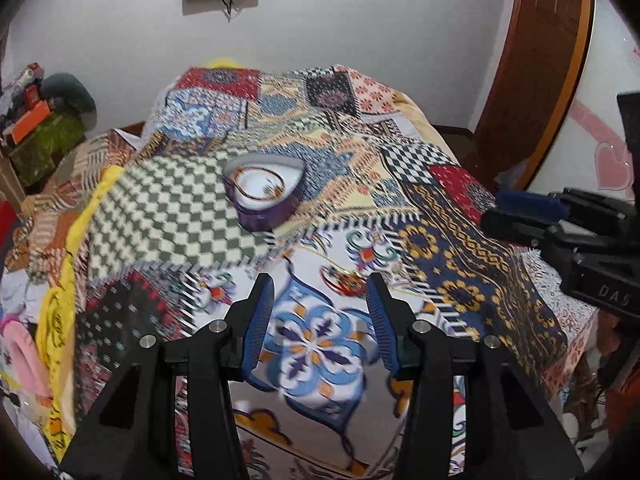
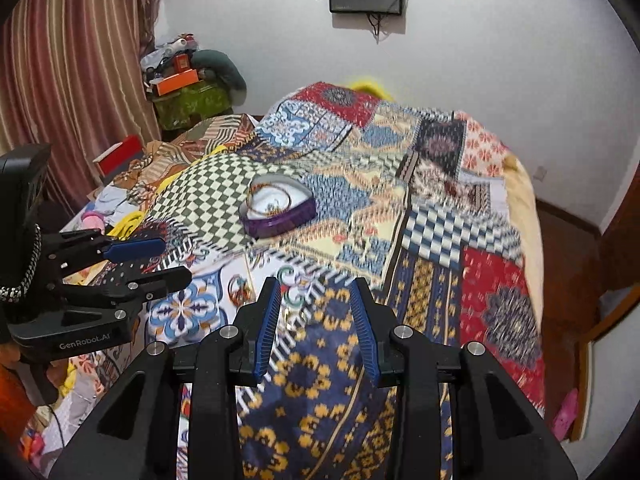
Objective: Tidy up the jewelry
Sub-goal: 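Grasp the silver pendant on the quilt with the left tool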
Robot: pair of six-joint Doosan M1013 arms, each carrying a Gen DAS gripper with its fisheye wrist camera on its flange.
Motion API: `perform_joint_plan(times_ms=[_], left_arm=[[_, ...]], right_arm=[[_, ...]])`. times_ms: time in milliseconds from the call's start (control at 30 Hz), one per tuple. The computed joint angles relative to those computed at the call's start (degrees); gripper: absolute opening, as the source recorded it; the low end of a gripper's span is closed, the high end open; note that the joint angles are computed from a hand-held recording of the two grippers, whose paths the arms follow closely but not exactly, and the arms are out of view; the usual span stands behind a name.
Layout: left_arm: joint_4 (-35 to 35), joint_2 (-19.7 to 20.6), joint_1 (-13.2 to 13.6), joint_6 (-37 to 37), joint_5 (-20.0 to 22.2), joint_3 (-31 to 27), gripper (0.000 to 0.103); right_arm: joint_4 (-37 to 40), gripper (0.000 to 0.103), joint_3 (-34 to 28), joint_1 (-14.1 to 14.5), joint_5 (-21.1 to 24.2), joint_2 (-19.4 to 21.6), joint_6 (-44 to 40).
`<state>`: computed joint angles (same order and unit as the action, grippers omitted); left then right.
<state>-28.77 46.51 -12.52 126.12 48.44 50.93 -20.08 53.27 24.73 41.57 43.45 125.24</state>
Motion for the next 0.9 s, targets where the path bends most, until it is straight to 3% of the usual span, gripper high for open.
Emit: perform_joint_plan(times_ms=[100,233,433,600,700,900], left_arm=[[-0.8,0.3,-0.2,-0.8,1.5,-0.1,0.047],[0.8,0.2,-1.1,-0.8,-0.3,1.1,0.047],[0.3,1.0,-1.8,0.1,0.5,0.2,0.047],[-0.4,1.9,-2.2,2.6,1.9,-1.2,0.038],[-1.5,3.2,-2.2,3.8,4.8,-3.5,0.025],[0.1,4.3,-2.7,3.7,5.9,-5.1,0.022]], right_arm=[[-0.7,0.033,2.2,0.1,-0.3,-0.6,1.6],[1.7,0.033,4.0,-0.2,-0.1,-1.0,1.5],[4.8,0.033,6.0,-0.9,-0.8,-1.5,1.2],[6.0,0.033,7.0,-1.3,-2.5,-1.8,1.1],[6.4,0.033,7.3,-1.5,-3.8,-1.8,1.8],[7.7,0.033,7.7,-2.0,-5.3,-1.9,2.2]])
